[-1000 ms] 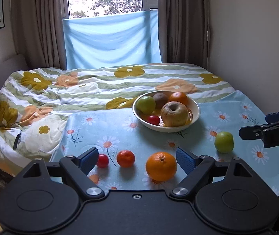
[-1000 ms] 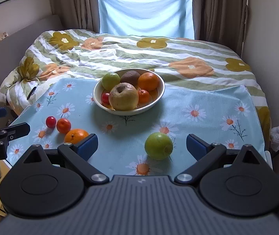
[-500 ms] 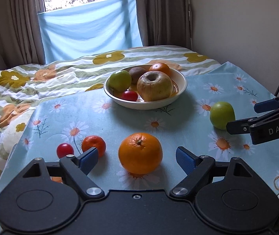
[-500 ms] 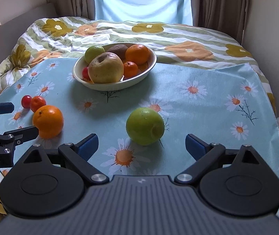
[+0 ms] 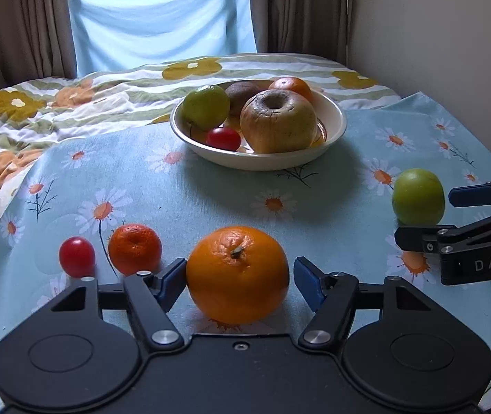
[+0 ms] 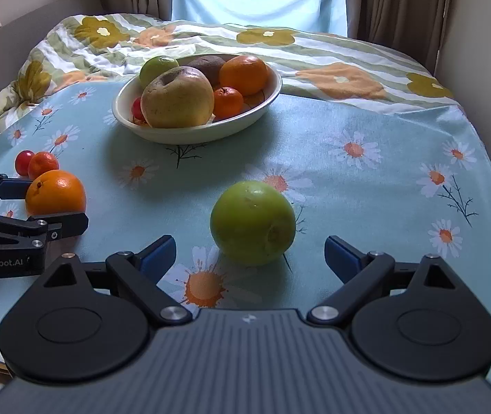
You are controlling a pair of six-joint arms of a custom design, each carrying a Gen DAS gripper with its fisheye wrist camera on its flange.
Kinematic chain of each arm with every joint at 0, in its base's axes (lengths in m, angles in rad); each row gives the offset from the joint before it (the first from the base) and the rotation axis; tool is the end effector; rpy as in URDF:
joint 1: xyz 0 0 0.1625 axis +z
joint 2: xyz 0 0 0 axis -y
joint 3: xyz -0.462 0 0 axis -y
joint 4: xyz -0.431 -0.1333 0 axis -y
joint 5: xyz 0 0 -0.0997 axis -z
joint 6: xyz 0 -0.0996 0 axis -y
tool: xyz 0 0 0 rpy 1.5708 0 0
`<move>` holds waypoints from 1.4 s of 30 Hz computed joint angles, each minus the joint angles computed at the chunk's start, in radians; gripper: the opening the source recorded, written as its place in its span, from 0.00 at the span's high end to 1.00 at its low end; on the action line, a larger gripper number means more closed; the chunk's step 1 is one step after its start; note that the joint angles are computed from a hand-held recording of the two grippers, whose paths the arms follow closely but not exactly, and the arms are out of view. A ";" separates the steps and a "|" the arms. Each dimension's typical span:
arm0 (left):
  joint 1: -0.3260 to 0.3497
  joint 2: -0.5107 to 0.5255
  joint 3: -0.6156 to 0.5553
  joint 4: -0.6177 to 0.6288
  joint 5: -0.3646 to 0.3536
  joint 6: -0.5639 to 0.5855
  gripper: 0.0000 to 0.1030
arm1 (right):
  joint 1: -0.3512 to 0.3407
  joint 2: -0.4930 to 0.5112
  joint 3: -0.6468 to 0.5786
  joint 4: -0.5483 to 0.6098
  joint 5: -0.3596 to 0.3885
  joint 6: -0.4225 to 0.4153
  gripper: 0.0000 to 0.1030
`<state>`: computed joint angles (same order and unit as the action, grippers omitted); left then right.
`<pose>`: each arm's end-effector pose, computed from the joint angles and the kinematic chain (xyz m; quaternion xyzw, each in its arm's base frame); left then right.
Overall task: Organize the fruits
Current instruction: 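Grasp the large orange with the left tool while the right tool grasps the green pomelo, then carry the orange and pomelo to the bowl and release the orange from the left tool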
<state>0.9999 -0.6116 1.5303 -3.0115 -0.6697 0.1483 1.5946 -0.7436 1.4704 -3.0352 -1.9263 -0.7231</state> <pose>-0.2312 -0.7512 0.0813 0.2009 0.8536 -0.3154 0.3626 0.1176 -0.7961 0.1868 0.2756 -0.8780 0.2769 0.2765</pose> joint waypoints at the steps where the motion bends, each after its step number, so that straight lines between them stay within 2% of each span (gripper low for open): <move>1: 0.001 0.000 -0.004 0.006 0.000 -0.007 0.35 | -0.001 0.001 -0.003 0.004 0.003 0.003 0.00; 7: -0.001 -0.004 -0.001 0.016 0.002 -0.001 0.36 | 0.000 0.013 -0.020 0.015 -0.007 0.003 0.00; 9: 0.000 -0.008 0.004 0.017 -0.002 -0.001 0.36 | 0.001 0.017 -0.031 0.030 -0.010 0.009 0.08; 15: -0.003 -0.017 0.019 0.020 -0.004 -0.001 0.36 | -0.001 0.026 -0.046 0.043 -0.010 0.019 0.18; 20: -0.005 -0.023 0.031 0.018 -0.002 0.001 0.36 | -0.001 0.033 -0.051 0.025 -0.008 0.014 0.23; 23: -0.006 -0.025 0.034 0.018 -0.001 0.000 0.36 | 0.000 0.033 -0.046 0.009 -0.001 0.001 0.32; 42: -0.072 -0.084 0.090 -0.037 0.053 -0.039 0.37 | 0.036 -0.031 0.001 0.020 0.038 -0.012 0.32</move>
